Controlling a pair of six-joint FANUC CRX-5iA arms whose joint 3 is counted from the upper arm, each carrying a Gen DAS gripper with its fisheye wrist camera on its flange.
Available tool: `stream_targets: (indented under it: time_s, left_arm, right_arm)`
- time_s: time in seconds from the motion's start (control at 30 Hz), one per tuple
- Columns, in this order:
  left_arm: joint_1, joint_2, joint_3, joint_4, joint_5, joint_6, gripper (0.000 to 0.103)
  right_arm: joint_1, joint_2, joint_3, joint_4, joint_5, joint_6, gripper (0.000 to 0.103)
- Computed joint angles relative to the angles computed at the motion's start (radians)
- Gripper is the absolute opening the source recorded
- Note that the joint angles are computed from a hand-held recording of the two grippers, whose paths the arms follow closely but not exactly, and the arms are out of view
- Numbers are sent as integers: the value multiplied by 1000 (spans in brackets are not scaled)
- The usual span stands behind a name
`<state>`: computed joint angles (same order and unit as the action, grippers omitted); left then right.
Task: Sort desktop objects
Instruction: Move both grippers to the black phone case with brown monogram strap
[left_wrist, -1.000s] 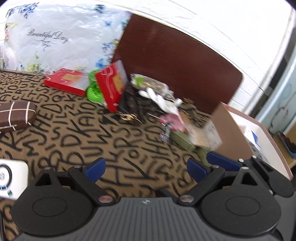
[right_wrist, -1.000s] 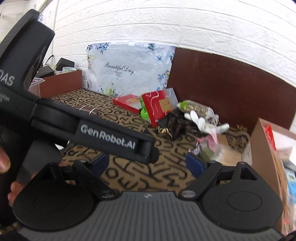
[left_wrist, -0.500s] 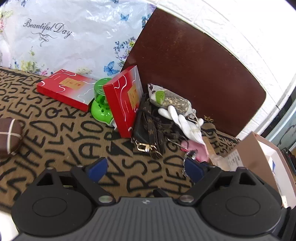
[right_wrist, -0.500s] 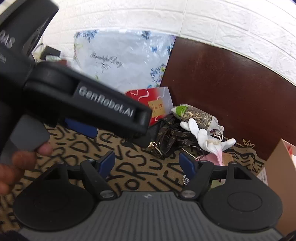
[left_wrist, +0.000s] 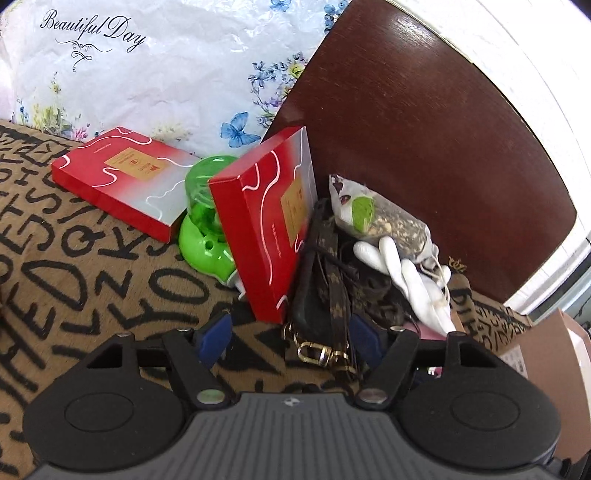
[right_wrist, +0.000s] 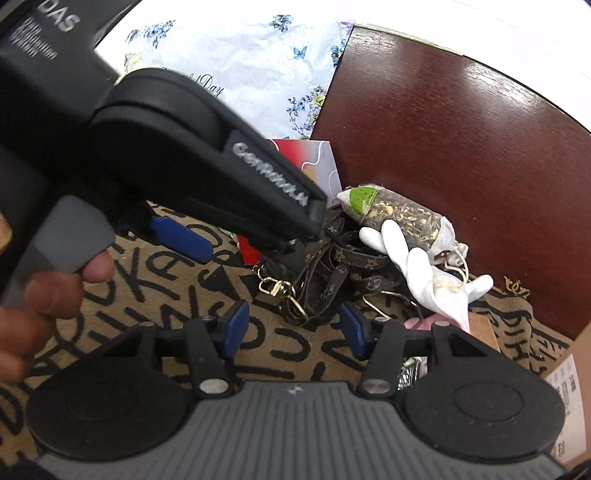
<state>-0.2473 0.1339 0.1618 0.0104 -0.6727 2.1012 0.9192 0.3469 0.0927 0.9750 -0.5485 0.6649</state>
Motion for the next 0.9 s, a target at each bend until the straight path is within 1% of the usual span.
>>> stream_targets:
  time_s: [0.07, 0.17, 0.23, 0.3, 0.37, 0.4, 0.53, 0.63, 0.8, 0.9]
  left_arm:
    - [-1, 16, 15, -1, -4, -3, 72]
    - [1, 34, 26, 6, -6, -11, 69]
    - [6, 37, 15, 27, 14, -19, 63]
    - [8, 37, 10, 41, 22, -28, 61]
    - [6, 36, 11, 37, 23, -29, 58]
    - [6, 34, 8, 39, 25, -33, 57]
    - [6, 22, -4, 50, 29, -43, 55]
    - [4, 13, -9, 61, 18, -57, 54]
    - [-1, -19, -40, 93, 1, -81, 53]
    - [-15, -42, -49, 72, -22, -56, 53]
  right_arm:
    - [-4, 14, 13, -1, 2, 15, 46]
    - [-6, 32, 33, -7, -7, 31, 45]
    - [-4, 44, 54, -26, -21, 52, 45]
    - [-3, 53, 67, -38, -30, 70, 43]
    - [-4, 53, 61, -16, -28, 63, 37]
    - [-4, 53, 59, -10, -29, 64, 34]
    - [-1, 45, 54, -19, -31, 77, 31]
    - [6, 32, 45, -34, -34, 94, 27]
    - [19, -1, 33, -106, -42, 169, 24]
    - [29, -32, 11, -145, -39, 199, 22]
